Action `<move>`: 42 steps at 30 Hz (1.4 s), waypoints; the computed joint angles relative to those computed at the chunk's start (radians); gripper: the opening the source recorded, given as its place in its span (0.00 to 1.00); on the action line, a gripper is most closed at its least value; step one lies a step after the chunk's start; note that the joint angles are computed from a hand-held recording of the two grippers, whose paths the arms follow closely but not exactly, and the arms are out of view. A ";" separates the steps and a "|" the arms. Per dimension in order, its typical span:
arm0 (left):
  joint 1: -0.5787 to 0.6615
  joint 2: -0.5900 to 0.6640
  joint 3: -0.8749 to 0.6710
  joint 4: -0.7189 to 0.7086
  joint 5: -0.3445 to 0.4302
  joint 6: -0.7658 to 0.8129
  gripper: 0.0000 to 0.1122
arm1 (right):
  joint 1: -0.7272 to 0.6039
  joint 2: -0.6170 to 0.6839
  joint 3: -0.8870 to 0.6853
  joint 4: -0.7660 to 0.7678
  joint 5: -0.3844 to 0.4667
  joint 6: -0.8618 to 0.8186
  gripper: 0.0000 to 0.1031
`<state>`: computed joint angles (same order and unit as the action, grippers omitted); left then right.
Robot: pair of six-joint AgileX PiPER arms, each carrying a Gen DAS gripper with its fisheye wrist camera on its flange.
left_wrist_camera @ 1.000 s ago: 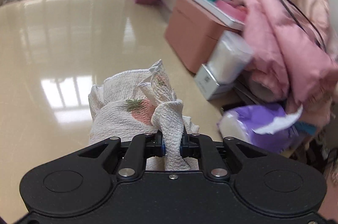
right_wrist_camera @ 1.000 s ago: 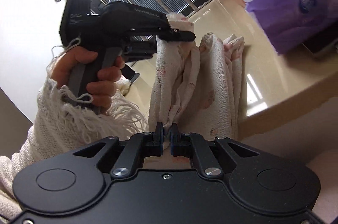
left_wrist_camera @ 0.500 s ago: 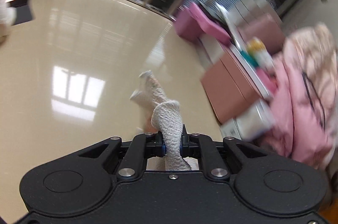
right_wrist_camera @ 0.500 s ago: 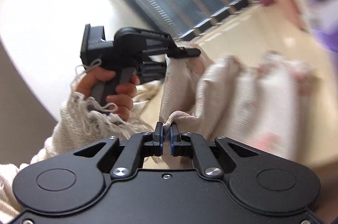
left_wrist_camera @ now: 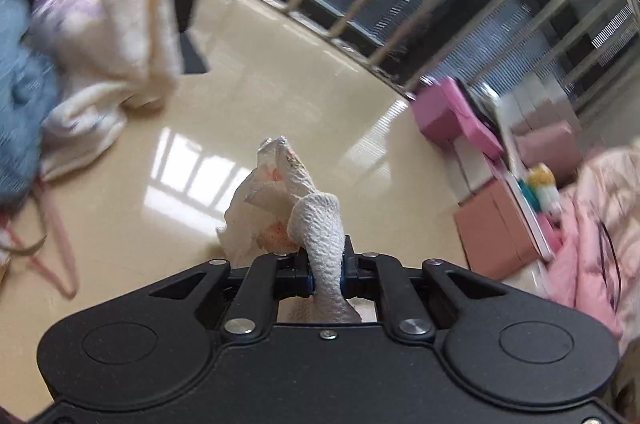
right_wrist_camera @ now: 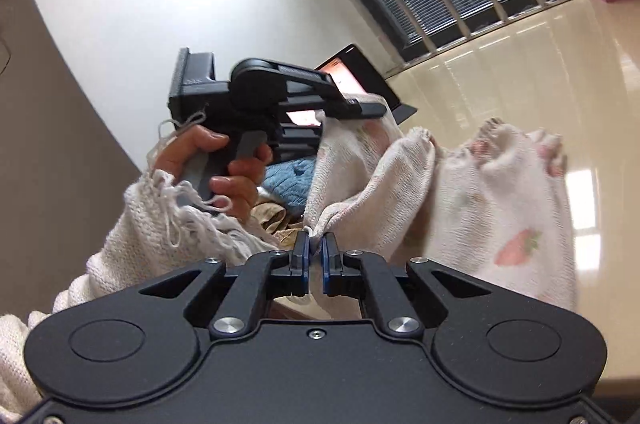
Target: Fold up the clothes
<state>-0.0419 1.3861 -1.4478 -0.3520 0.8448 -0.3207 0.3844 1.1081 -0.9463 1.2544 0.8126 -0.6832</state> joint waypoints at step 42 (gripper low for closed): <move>-0.600 -0.159 0.304 0.365 -0.252 -0.011 0.57 | -0.386 -0.340 0.319 -0.244 0.024 0.175 1.00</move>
<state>-0.6417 1.2275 -1.1441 0.0132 0.5932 -0.3314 -0.0021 0.7679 -0.6276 1.0099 0.8366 -0.5080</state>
